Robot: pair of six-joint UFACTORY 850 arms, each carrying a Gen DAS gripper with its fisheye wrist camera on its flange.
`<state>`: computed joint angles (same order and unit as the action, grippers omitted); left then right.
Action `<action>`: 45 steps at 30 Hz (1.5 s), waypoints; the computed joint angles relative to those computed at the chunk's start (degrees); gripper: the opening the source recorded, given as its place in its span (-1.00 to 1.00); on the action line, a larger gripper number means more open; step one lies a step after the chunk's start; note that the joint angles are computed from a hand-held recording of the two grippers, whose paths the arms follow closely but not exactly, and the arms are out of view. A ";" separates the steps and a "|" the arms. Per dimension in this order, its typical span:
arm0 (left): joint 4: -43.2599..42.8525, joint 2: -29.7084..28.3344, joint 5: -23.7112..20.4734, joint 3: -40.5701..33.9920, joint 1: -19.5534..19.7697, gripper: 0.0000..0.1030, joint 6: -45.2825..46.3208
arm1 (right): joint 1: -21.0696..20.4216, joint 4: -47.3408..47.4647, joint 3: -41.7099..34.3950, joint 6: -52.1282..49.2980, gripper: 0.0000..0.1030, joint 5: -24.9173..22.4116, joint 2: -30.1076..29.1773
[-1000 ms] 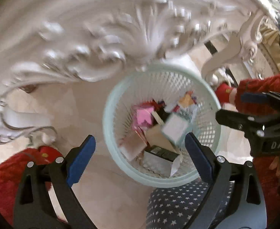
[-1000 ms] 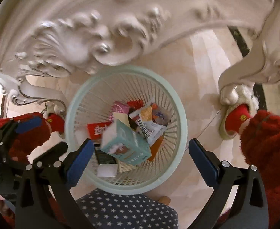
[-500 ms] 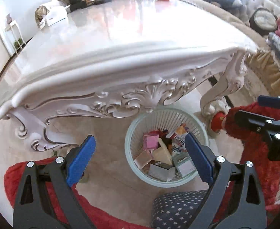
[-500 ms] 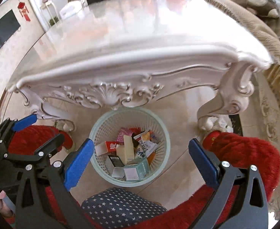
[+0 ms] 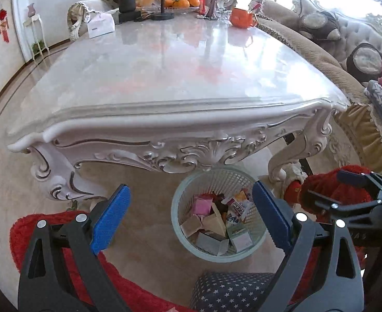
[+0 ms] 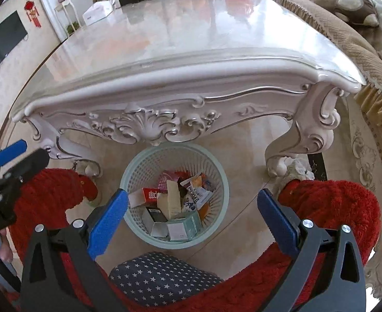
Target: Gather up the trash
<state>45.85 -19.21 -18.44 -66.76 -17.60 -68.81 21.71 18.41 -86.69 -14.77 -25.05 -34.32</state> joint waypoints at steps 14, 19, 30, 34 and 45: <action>-1.57 -4.18 -3.43 -4.03 -1.68 0.79 5.50 | 0.05 -6.76 -1.79 6.39 0.85 -0.54 -2.04; -3.38 -4.66 -3.34 -4.48 -1.91 0.79 7.07 | -0.10 -6.85 -1.79 6.56 0.85 -0.69 -2.15; -3.53 -4.62 -3.62 -4.64 -2.21 0.79 7.99 | 0.06 -7.15 -1.93 6.65 0.85 -0.76 -2.22; -3.62 -4.55 -3.46 -4.62 -2.38 0.79 8.21 | 0.04 -7.00 -1.79 6.32 0.85 -0.78 -2.14; -2.49 -4.38 -3.65 -4.45 -2.68 0.79 6.91 | 0.24 -8.13 -1.35 7.33 0.85 -0.50 -1.89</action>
